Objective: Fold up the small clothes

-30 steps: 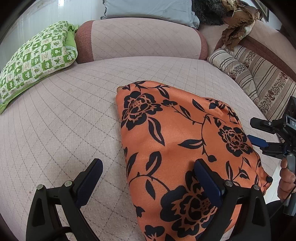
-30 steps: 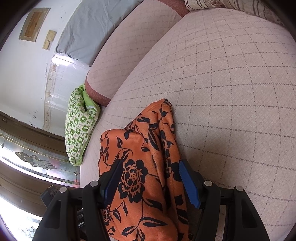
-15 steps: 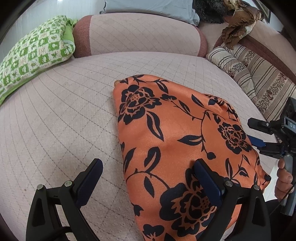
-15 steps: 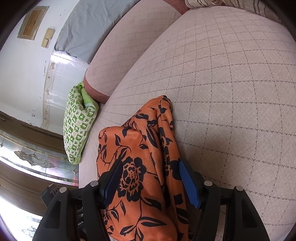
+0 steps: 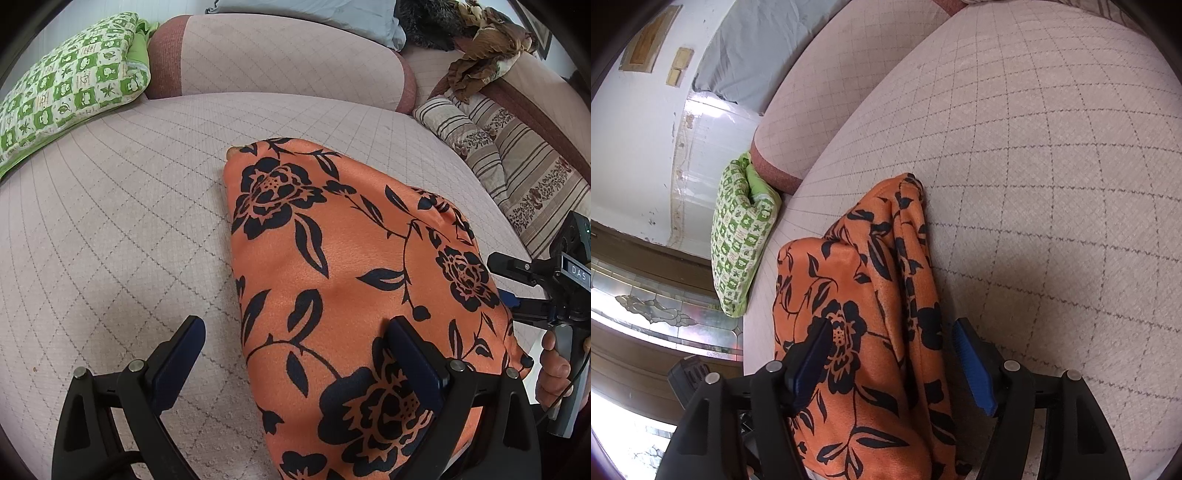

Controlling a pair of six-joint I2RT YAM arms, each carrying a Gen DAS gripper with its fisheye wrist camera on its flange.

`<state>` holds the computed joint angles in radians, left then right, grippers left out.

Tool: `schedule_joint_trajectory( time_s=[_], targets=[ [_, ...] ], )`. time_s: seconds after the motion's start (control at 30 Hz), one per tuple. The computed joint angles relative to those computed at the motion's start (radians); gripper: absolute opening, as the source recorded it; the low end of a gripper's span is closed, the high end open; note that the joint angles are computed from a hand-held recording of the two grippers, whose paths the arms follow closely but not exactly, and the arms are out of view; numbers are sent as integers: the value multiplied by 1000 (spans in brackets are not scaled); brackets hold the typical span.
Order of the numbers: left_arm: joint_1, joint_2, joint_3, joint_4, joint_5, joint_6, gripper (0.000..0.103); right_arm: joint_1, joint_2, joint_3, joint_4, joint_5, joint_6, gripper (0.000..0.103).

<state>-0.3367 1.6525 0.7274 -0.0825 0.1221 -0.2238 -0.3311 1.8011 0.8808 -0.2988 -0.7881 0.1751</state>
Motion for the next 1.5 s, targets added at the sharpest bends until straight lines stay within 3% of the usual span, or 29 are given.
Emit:
schedule_joint_trajectory(
  time_s=[0.17,0.27,0.33,0.43,0.53,0.6,0.8,1.17,1.5],
  targets=[
    [13,-48,-18,11,-19,-4,99,-1,-63,-49,81,32,48,70],
    [57,-132,-58,32,-31,-12,99,-14,-189,-149,244,32,110,70],
    [76,-177,-86,39,-92,-18,99,1,-256,-187,296,-4,94,70],
    [93,-157,-89,15,-140,3,99,91,-230,-152,214,15,24,62],
    [61,-63,-45,-36,-188,40,99,205,-134,-72,85,152,-33,63],
    [41,-64,-59,-12,-215,38,99,237,-143,-77,97,218,-25,63],
    [63,-170,-89,5,-144,25,99,130,-147,-94,166,85,94,64],
    [11,-141,-37,-20,-148,35,99,5,-88,-42,85,72,28,66],
    [-34,-98,-2,-25,-143,22,99,-11,-77,-33,50,46,0,66]
  ],
)
